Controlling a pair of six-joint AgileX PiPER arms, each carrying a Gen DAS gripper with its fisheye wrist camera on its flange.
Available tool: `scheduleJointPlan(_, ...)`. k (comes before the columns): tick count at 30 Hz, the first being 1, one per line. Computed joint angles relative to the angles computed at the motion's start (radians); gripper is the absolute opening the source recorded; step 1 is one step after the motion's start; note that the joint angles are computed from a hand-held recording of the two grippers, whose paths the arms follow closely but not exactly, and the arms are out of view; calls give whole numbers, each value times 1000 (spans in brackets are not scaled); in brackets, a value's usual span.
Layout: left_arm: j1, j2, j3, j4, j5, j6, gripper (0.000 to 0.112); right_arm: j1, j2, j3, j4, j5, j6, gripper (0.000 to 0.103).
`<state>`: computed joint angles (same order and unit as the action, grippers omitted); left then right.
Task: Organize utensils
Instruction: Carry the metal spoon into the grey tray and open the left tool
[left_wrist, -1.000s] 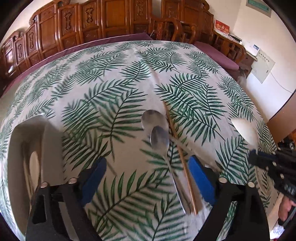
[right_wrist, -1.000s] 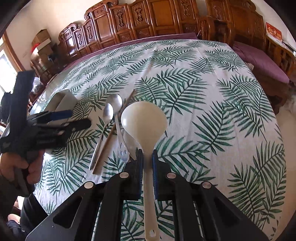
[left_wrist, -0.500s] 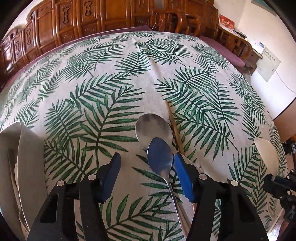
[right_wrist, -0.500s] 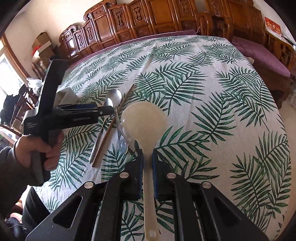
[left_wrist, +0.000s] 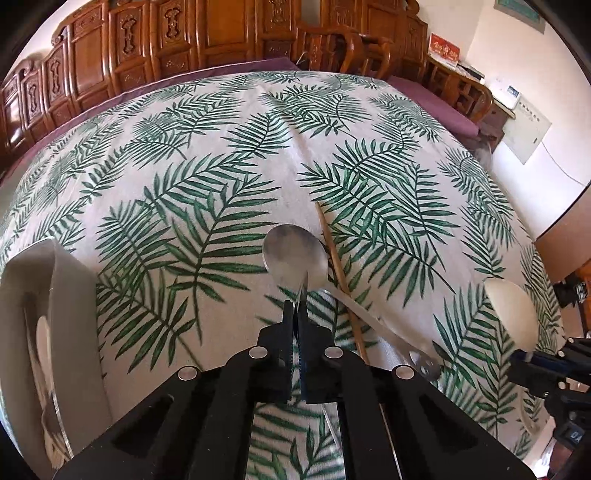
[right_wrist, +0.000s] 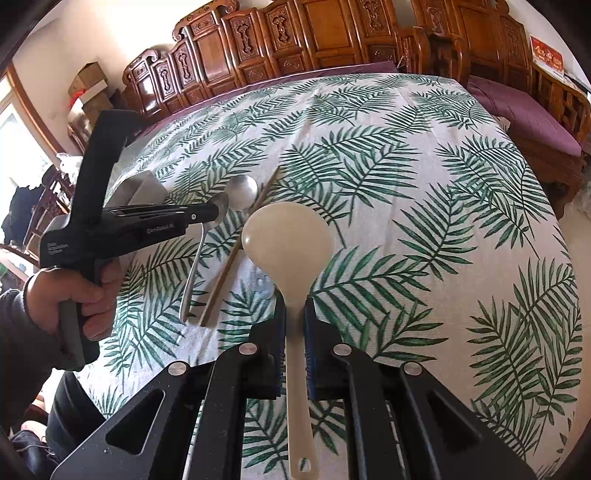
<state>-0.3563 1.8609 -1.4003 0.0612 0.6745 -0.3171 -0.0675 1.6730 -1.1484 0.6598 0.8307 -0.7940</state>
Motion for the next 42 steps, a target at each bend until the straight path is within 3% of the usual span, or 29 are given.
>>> scheduleJointPlan(21,68,-381,145,33,83,64,1,207,-131,-14,-33,-33,183,11)
scheduleJointPlan(33,241,-475,170,-49,109,214,1,373,-98,-121,-103,-48,330,11)
scheduleJointPlan(42,377,-478,181,-111,105,335,1,456,-53,-182,-138,-55,396,11)
